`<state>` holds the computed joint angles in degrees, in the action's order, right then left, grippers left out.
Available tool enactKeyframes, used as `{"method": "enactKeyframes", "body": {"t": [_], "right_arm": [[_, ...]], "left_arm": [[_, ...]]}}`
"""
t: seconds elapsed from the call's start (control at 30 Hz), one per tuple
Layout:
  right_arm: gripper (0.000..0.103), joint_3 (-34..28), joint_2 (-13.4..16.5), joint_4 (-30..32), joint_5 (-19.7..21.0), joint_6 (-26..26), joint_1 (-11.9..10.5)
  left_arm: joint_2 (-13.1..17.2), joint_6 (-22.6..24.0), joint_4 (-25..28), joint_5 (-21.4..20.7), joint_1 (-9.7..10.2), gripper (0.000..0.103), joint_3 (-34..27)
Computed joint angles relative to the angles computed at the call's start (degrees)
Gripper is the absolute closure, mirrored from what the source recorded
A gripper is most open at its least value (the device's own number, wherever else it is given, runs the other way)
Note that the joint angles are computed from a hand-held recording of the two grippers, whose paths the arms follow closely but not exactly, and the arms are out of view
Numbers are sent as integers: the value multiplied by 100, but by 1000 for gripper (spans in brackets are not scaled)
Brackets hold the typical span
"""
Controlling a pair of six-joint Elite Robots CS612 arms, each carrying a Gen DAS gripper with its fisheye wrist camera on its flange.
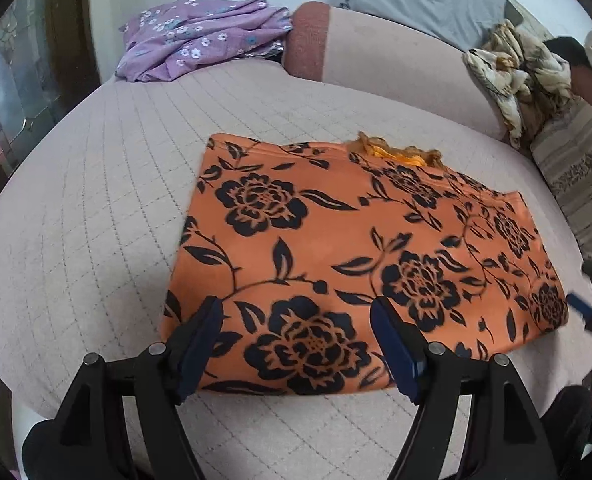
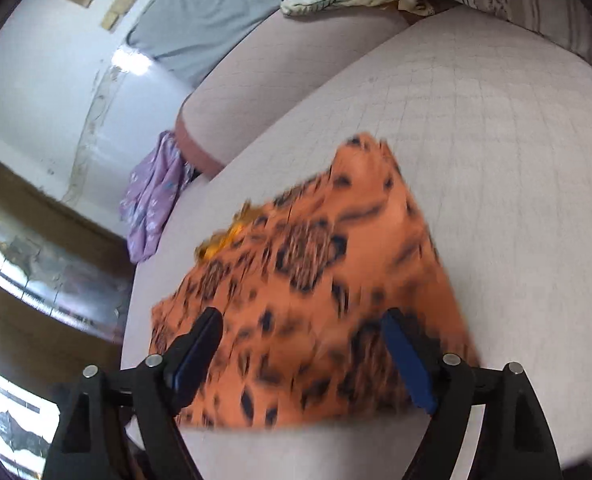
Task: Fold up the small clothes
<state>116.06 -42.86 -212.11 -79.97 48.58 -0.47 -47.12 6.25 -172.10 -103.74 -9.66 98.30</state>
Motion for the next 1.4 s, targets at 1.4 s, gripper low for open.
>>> {"method": "enactKeyframes", "body": {"t": [1.4], "right_arm": [[12, 523, 444, -1125, 293, 1312, -79]], "left_arm": [[-170, 86, -40, 170, -59, 19, 249]]}}
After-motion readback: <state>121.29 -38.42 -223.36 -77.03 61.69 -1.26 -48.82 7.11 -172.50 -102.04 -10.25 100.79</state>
